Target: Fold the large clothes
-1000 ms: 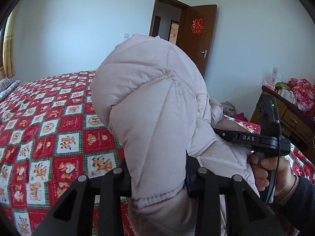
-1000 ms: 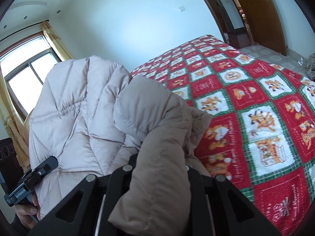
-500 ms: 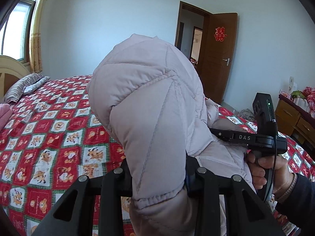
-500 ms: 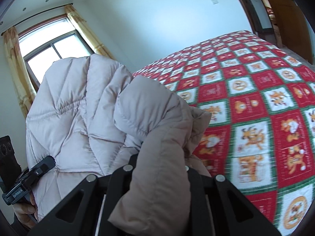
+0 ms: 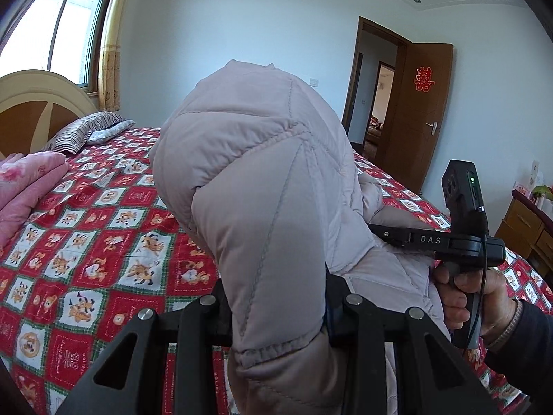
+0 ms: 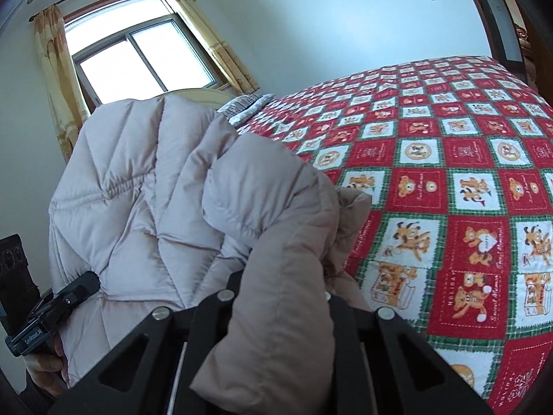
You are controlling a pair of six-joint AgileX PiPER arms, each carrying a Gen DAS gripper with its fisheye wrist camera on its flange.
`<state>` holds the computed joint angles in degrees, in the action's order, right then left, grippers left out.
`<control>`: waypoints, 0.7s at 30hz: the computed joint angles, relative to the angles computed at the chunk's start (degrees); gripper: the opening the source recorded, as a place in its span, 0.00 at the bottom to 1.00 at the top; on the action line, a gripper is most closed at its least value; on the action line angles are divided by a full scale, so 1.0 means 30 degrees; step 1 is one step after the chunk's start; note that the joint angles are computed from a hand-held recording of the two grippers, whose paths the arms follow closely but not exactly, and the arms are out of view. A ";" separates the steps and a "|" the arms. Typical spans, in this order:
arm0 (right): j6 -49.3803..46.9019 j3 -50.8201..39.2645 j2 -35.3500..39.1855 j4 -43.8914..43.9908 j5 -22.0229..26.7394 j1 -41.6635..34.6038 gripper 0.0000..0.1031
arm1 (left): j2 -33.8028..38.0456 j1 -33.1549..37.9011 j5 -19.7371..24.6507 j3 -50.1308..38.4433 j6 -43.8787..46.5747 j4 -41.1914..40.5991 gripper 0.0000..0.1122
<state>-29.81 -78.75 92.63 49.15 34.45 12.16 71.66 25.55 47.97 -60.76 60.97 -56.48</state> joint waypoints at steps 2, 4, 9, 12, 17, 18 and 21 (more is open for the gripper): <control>0.0522 -0.0266 0.0156 -0.0463 -0.0109 0.0598 0.16 | 0.0011 0.1171 0.0723 0.0140 0.0689 -0.0512 0.32; 0.1066 -0.0633 0.0411 -0.1019 -0.0242 0.1170 0.16 | 0.0070 0.2149 0.1312 0.0239 0.1321 -0.0895 0.32; 0.2378 -0.1654 0.1138 -0.2312 -0.0343 0.2375 0.16 | 0.0231 0.4061 0.2387 0.0404 0.2295 -0.1523 0.32; 0.3071 -0.2113 0.1498 -0.2971 -0.0386 0.3030 0.15 | 0.0509 0.5010 0.2881 0.0466 0.2744 -0.1720 0.32; 0.3903 -0.2843 0.2230 -0.3808 -0.0455 0.3901 0.15 | 0.1036 0.6185 0.3397 0.0433 0.3386 -0.1865 0.32; 0.4096 -0.3084 0.2431 -0.3992 -0.0400 0.4024 0.15 | 0.1087 0.6437 0.3525 0.0465 0.3530 -0.1894 0.32; 0.4600 -0.3688 0.2876 -0.4520 -0.0248 0.4416 0.15 | 0.1295 0.7055 0.3831 0.0494 0.3874 -0.2013 0.32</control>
<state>-16.01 -89.81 101.26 35.59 33.70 25.40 75.54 46.72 59.46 -59.28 72.59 -62.51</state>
